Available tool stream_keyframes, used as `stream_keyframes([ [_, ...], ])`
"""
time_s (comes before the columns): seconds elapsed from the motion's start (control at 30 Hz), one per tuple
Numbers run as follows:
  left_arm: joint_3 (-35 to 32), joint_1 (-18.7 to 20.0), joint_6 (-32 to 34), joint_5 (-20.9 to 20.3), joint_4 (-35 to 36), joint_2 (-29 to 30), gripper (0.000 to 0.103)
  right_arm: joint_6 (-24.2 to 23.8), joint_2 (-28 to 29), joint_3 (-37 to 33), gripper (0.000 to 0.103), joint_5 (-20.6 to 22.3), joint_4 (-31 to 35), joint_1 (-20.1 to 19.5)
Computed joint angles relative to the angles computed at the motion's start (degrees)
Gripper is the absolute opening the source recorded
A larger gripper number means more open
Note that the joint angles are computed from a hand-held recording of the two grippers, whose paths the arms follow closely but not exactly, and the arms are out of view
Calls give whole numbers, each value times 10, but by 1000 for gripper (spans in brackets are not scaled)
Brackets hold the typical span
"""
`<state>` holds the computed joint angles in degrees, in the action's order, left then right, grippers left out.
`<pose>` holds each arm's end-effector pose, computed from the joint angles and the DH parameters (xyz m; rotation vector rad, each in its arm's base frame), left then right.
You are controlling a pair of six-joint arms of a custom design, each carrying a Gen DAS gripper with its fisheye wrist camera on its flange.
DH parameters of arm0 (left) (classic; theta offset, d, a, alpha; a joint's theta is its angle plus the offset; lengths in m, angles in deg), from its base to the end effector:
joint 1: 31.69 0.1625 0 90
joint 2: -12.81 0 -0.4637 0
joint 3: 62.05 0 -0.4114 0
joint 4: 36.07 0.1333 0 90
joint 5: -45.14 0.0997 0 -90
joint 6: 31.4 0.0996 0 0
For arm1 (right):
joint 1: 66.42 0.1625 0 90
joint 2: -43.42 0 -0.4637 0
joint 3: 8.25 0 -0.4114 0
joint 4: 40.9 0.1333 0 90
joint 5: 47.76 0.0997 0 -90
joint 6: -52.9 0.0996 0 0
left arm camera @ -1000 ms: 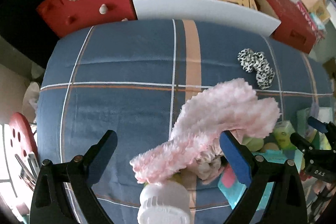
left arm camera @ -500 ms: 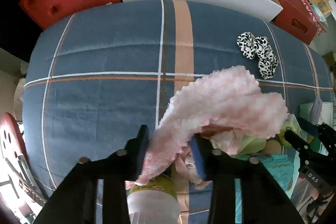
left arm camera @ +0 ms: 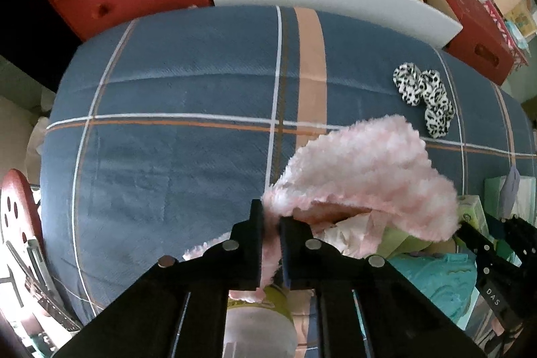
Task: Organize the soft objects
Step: 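Grasp the pink towel with the left gripper while the right grasps the green tissue pack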
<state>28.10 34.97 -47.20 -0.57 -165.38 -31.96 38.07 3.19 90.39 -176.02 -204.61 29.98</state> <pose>-0.0950 -0.7321 0.1148 0.2070 2.3633 -0.2048 0.1477 -0.6741 0.0624 0.3385 -2.4244 0.2652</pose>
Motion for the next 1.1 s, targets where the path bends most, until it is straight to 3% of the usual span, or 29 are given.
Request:
stream_keyframes([
  [0.23,50,-18,22,27,-90,-24,7,16,-7,35,27,0,-78,0],
  [0.47,70,-37,25,25,-160,-36,7,22,-13,58,26,-15,-140,8],
  [0.77,117,-62,47,31,-297,-52,6,57,-40,104,26,20,-221,7],
  [1.1,190,-97,58,5,-474,-83,6,67,-63,153,26,32,-324,19],
])
